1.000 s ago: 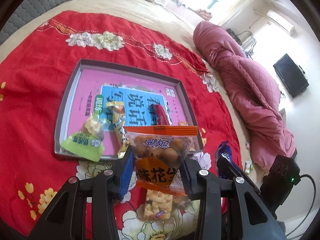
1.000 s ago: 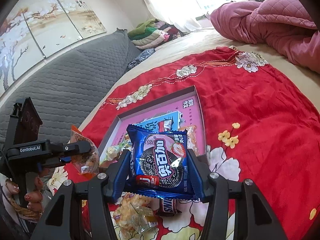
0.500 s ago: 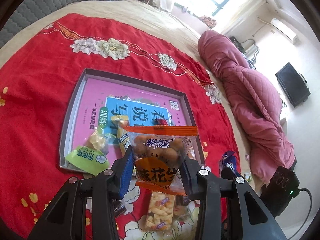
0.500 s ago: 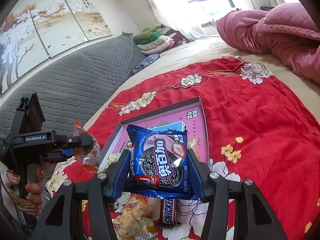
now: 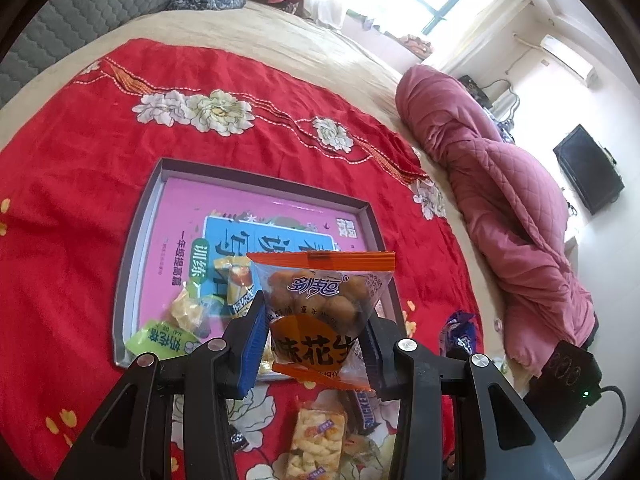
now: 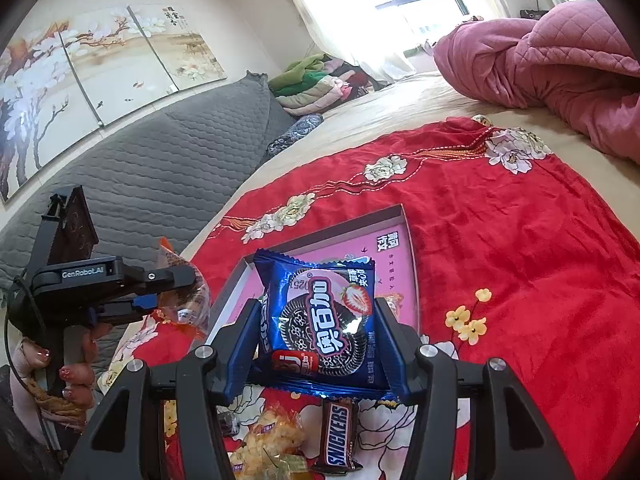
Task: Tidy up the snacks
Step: 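Lift and carry both packets over the pink tray with both tools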
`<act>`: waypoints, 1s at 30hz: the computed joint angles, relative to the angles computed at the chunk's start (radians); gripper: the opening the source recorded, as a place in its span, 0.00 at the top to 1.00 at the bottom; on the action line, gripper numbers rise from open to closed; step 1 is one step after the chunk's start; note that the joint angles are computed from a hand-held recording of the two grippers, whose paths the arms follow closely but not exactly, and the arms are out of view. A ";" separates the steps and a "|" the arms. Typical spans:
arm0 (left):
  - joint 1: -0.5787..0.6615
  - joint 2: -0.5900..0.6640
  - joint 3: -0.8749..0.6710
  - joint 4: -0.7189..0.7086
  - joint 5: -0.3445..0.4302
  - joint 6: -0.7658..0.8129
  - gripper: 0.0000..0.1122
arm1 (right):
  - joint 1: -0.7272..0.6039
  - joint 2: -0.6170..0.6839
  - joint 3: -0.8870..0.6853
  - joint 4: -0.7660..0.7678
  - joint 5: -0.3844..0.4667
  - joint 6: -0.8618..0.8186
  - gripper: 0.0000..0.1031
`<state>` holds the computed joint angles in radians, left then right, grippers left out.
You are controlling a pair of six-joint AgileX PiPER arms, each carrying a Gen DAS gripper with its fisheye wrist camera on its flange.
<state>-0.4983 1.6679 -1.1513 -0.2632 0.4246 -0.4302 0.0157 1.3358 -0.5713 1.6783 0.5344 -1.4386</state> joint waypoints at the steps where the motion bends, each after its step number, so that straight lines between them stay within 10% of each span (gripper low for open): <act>1: 0.001 0.004 -0.003 -0.005 -0.001 0.005 0.61 | 0.001 0.003 -0.003 0.002 -0.002 -0.003 0.47; 30: -0.055 0.214 -0.195 0.106 0.076 -0.086 0.61 | -0.039 0.145 -0.110 0.053 0.048 -0.034 0.47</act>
<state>-0.5536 1.8821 -1.3465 -0.1572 0.5004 -0.5163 -0.0233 1.4807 -0.6811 1.7313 0.5823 -1.4723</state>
